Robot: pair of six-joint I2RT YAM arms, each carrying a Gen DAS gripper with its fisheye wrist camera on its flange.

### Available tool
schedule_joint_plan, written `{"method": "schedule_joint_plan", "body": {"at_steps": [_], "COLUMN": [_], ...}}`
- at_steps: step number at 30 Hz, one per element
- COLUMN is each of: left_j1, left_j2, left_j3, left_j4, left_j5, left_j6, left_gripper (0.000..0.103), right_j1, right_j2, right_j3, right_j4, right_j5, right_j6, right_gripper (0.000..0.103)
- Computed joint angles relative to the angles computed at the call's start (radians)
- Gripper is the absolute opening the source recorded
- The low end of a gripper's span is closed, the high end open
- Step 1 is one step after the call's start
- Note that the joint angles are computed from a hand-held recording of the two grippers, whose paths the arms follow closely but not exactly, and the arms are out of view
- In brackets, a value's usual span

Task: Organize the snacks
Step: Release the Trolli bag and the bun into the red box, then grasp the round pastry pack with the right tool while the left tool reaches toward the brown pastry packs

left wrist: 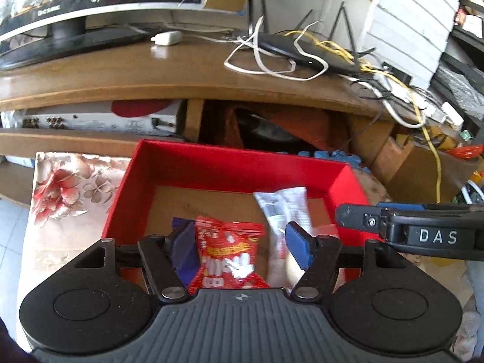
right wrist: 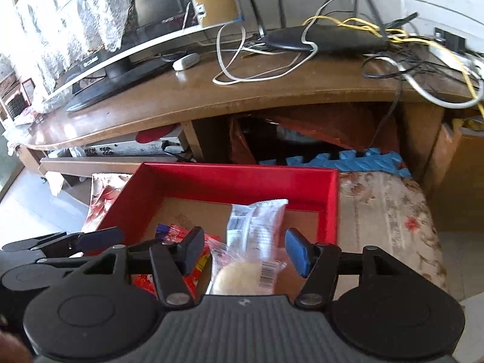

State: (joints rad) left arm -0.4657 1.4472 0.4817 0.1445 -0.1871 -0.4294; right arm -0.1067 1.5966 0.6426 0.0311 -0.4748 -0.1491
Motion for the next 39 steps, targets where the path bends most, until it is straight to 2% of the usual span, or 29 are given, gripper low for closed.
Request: {"method": "schedule_joint_plan", "body": {"at_steps": [6,13,17,22,30,39], "left_j1": [-0.091,-0.219,-0.322,-0.394,-0.374,-0.336], "left_j2": [-0.084,-0.160,-0.162,-0.172,-0.156,-0.203], "left_j3": [-0.035,-0.084,-0.100,-0.129,-0.158,-0.204], "left_j4": [-0.042,-0.083,-0.108,-0.115,-0.087,-0.086], "left_j5": [-0.021,-0.024,-0.048,-0.023,0.051,0.130], "left_j6": [-0.013,-0.078,-0.115,-0.142,-0.158,-0.124], "left_gripper": [0.074,0.075,0.075,0.078,0.078,0.081], "right_j1": [-0.120,-0.285,-0.328,-0.351,-0.287,-0.233], "right_j2": [-0.127,-0.189,-0.154,-0.085,0.012,0.103], "right_j3": [-0.074,-0.154,-0.178,-0.168,-0.168,-0.115], "right_j4": [-0.096,-0.228,-0.248,-0.265,-0.204,-0.200], "right_j5": [-0.041,-0.069,-0.042,-0.020,0.046,0.063], "right_j6": [-0.086,-0.286,-0.388,-0.492,-0.618,-0.726], "right_gripper": [0.050,0.051,0.051,0.052,0.052,0.063]}}
